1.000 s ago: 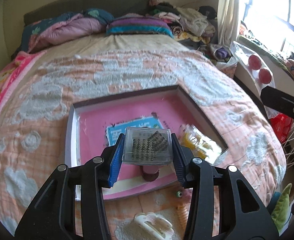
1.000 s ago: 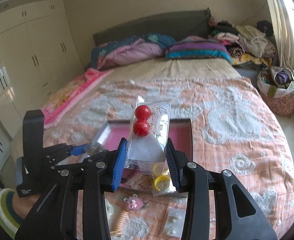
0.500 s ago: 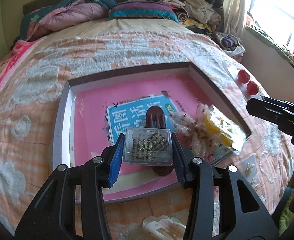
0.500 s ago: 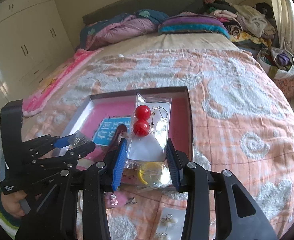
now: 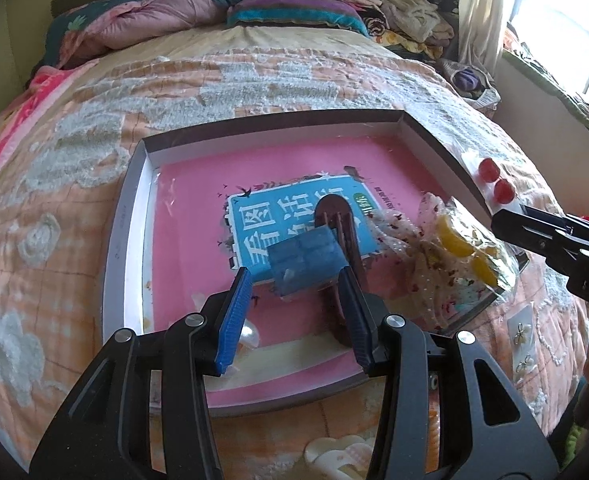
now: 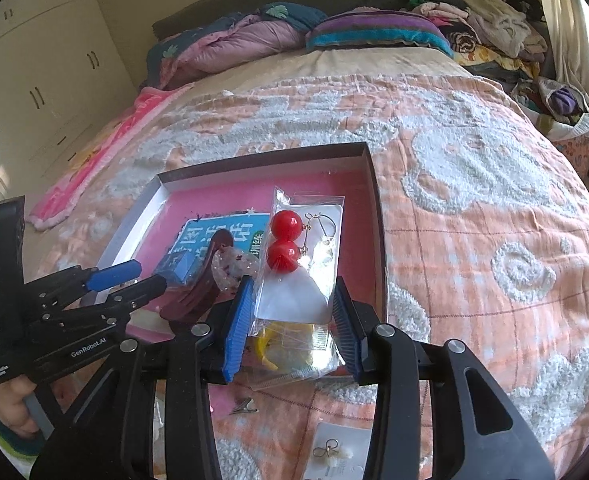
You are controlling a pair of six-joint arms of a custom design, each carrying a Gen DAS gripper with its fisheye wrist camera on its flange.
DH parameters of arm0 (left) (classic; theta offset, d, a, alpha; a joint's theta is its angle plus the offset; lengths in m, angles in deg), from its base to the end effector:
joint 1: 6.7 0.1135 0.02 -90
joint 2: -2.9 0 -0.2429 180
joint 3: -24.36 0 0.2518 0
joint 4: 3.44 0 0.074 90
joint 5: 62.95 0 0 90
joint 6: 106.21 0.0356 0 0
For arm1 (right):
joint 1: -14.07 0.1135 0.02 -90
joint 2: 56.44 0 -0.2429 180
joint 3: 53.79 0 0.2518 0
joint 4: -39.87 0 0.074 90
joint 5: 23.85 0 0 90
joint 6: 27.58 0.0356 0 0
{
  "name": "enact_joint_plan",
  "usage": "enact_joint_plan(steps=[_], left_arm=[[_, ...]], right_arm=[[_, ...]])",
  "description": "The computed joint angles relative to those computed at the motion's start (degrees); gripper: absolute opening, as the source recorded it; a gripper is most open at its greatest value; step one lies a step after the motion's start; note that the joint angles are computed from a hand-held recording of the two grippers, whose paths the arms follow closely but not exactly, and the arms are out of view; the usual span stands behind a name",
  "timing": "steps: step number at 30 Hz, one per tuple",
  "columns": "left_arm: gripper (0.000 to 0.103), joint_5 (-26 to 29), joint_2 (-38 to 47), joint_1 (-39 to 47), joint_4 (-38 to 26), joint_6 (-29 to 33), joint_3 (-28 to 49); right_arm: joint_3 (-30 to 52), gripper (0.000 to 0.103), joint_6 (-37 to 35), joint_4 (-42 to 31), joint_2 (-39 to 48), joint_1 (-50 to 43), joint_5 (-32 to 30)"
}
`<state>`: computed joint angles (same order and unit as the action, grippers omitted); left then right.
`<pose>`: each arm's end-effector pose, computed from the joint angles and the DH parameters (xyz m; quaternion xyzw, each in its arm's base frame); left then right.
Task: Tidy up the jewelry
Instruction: 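Open both tools to release the pin case and earrings into the box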
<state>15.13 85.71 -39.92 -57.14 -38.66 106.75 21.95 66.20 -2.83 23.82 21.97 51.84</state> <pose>0.2593 -0.1610 0.2645 0.0570 0.9451 -0.0557 0.3170 0.2995 0.0504 0.2534 -0.0786 0.9216 0.1522 0.3482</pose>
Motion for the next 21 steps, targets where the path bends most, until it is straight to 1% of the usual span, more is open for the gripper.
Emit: enact_joint_plan(steps=[9, 14, 21], left_arm=[[0.036, 0.0, -1.7, 0.1, -0.2, -0.6, -1.0], [0.036, -0.2, -2.8, -0.3, -1.2, -1.0, -0.5], [0.036, -0.9, -4.4, -1.2, -2.9, -1.8, 0.6]], right_arm=[[-1.0, 0.043, 1.4, 0.2, -1.0, -0.1, 0.5], [-2.1, 0.048, 2.1, -0.2, -4.1, -0.4, 0.2], [-3.1, 0.049, 2.2, -1.7, -8.6, 0.0, 0.1]])
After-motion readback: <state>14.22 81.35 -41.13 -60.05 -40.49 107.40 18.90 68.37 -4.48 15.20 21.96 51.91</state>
